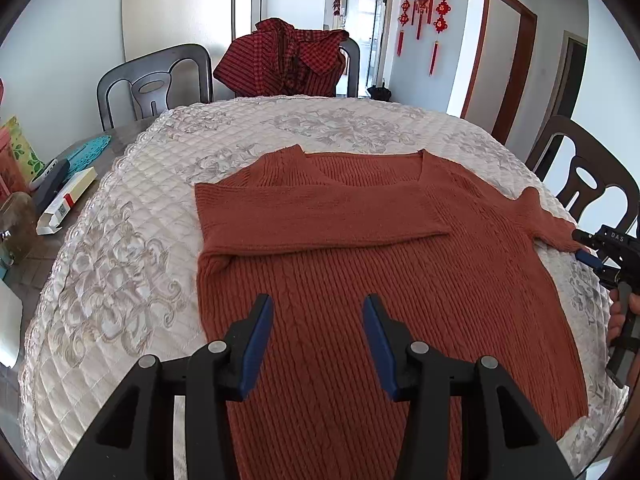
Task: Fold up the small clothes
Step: 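Grasp the other sleeve cuff with the right tool, then fold the held sleeve across the body with the right tool and release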
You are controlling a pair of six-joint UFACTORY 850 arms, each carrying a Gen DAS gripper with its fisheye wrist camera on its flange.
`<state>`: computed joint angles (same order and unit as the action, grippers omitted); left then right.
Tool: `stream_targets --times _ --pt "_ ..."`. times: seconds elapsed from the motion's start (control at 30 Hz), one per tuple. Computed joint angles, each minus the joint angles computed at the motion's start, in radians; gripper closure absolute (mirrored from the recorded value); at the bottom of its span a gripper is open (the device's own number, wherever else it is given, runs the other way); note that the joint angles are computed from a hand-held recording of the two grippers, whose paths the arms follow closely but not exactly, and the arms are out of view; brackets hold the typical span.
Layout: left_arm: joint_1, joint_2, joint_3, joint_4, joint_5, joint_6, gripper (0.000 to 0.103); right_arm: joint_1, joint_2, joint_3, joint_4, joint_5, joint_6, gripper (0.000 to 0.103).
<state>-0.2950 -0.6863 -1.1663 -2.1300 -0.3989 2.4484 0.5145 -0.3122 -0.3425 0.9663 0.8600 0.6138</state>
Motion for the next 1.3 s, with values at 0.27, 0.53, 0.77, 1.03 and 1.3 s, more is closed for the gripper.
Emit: stream_targets --times 0.27,0.53,0.77,1.03,1.3 --pt "-0.010 -0.003 -0.022 0.012 -0.005 -0.041 0.054 -0.096 0.006 0.014 -0.047 0.025 0.083 0.092" --pt "-0.007 -0.010 -0.053 0.035 -0.015 -0.094 0.054 -0.130 0.066 0.010 -0.095 0.053 0.010 0.097" --pt "0.006 -0.014 -0.089 0.074 -0.050 -0.180 0.054 -0.050 0.103 -0.128 -0.220 0.041 -0.243 0.097" --pt "0.043 -0.027 -0.108 0.103 -0.057 -0.263 0.054 -0.016 -0.151 -0.441 -0.576 -0.212 -0.279 0.097" --pt "0.066 -0.085 -0.192 0.307 -0.075 -0.491 0.054 -0.004 -0.327 -0.597 -0.798 -0.419 -0.195 0.086"
